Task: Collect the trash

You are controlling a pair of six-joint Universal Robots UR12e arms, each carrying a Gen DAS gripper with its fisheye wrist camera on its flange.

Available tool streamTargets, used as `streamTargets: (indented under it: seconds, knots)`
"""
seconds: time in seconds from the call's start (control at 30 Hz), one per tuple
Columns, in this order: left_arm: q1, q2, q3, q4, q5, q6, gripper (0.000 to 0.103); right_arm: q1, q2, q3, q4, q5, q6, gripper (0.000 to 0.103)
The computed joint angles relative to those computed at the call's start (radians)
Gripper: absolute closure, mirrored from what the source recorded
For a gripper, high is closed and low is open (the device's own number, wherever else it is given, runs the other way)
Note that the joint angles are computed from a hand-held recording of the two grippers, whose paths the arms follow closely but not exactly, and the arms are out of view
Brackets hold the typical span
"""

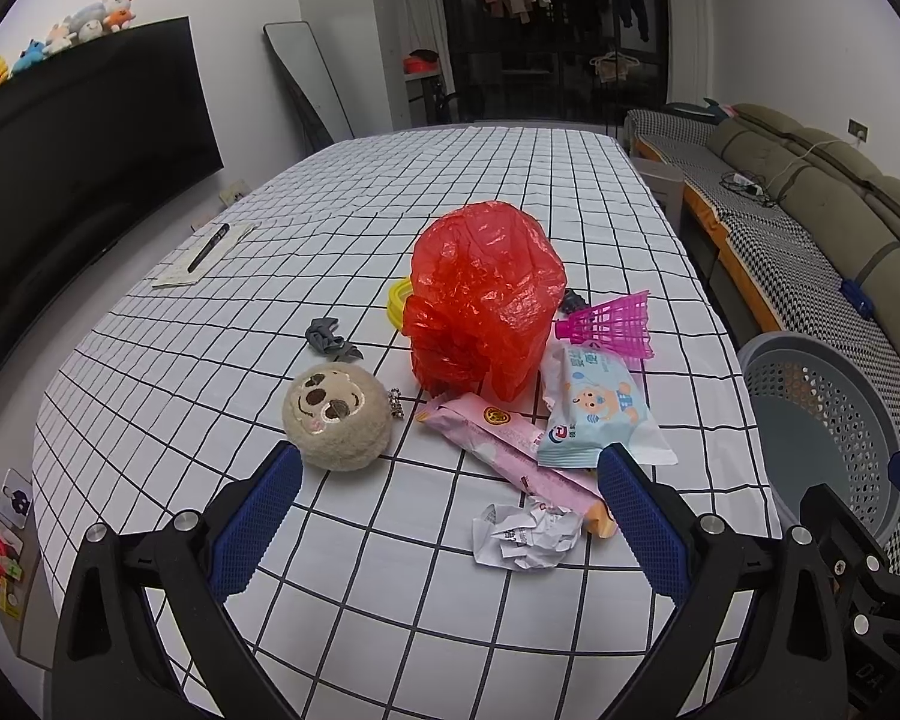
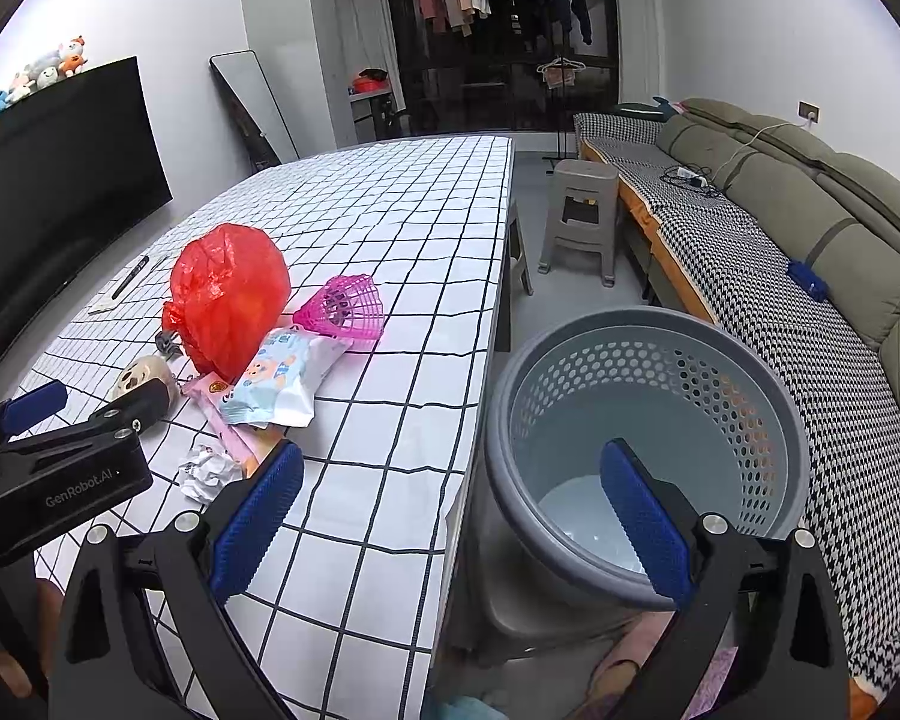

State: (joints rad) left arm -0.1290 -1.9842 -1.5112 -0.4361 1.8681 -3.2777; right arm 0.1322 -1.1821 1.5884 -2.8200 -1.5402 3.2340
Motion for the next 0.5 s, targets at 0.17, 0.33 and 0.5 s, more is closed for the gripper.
streamTargets:
  seconds: [0.17,0.33,0.5]
  knots:
    - [0.0,0.0,-0.001,0.002,-0.002,-0.001,0.006,0.0,0.0,0.002,-0.006,-0.001,0.0,0.008]
    - [0.002,0.001,-0.001,-0.001,-0.006,-0.003,0.006,0.001,0.0,0.002,-0.006,0.001,-0.001,0.008]
    - [0.008,0.005,-0.005,-0.003,-0.008,-0.006,0.006,-0.001,0.004,-0.001,-0.006,0.017,-0.004,0.008]
